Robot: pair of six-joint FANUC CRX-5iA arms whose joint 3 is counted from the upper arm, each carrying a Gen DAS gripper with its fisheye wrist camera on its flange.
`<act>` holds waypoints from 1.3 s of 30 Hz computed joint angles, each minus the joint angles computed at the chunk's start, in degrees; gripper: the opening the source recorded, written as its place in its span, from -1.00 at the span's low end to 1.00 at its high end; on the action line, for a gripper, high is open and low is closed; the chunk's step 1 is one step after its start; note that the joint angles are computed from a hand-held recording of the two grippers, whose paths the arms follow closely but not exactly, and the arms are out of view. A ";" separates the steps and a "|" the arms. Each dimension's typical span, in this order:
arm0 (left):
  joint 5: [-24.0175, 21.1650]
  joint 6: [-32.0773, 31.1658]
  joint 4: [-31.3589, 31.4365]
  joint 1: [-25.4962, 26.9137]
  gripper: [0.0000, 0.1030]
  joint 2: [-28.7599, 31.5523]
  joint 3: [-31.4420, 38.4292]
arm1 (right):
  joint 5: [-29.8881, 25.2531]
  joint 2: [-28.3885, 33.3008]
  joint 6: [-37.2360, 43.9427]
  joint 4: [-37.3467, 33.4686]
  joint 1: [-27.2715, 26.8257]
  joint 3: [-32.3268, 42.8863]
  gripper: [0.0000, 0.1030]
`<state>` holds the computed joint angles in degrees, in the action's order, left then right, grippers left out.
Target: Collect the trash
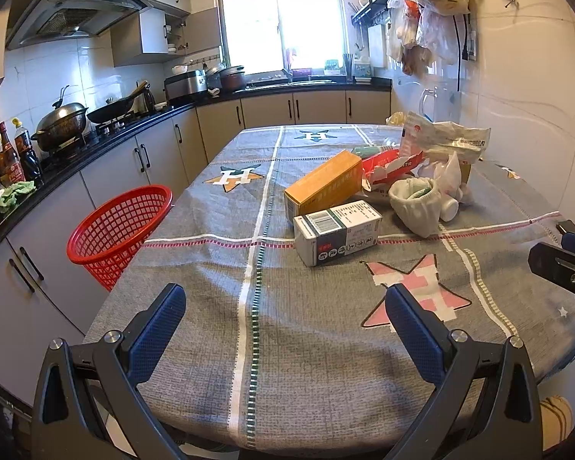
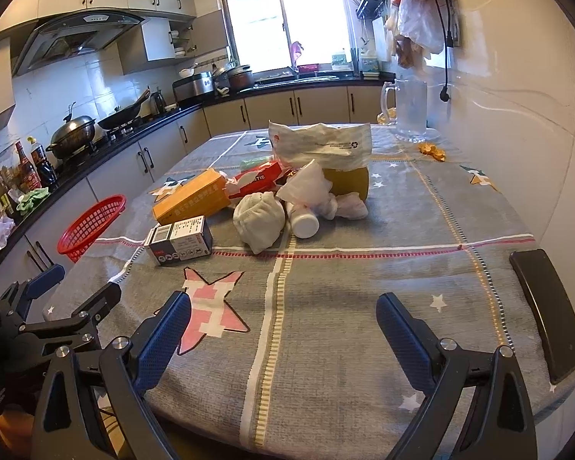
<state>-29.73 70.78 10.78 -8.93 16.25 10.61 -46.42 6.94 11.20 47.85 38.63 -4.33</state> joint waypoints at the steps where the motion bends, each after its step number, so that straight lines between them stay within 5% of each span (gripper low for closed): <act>1: -0.14 -0.13 0.02 0.03 1.00 0.08 0.10 | 0.22 -0.02 0.24 -0.29 -0.09 0.01 0.90; 8: -5.49 -11.85 12.04 2.68 1.00 3.78 2.94 | 3.69 0.95 7.13 -8.64 -2.09 3.22 0.64; 11: -9.00 -13.36 14.35 3.56 0.78 6.77 6.86 | 5.10 1.93 11.30 -13.68 -3.36 5.62 0.57; 14: -16.19 -15.48 18.22 4.61 0.55 11.71 13.67 | 5.23 3.00 12.75 -15.66 -4.06 7.36 0.57; 25: -33.01 -18.38 19.80 3.49 0.47 28.48 39.51 | 5.04 3.94 13.31 -18.95 -6.39 8.91 0.57; 34: -38.10 -30.48 27.06 2.62 0.45 25.28 33.09 | 5.20 5.13 16.05 -23.10 -8.15 11.28 0.57; 39: -35.05 -26.66 21.77 1.38 0.46 25.79 35.37 | 5.44 6.68 18.96 -26.84 -9.35 14.28 0.57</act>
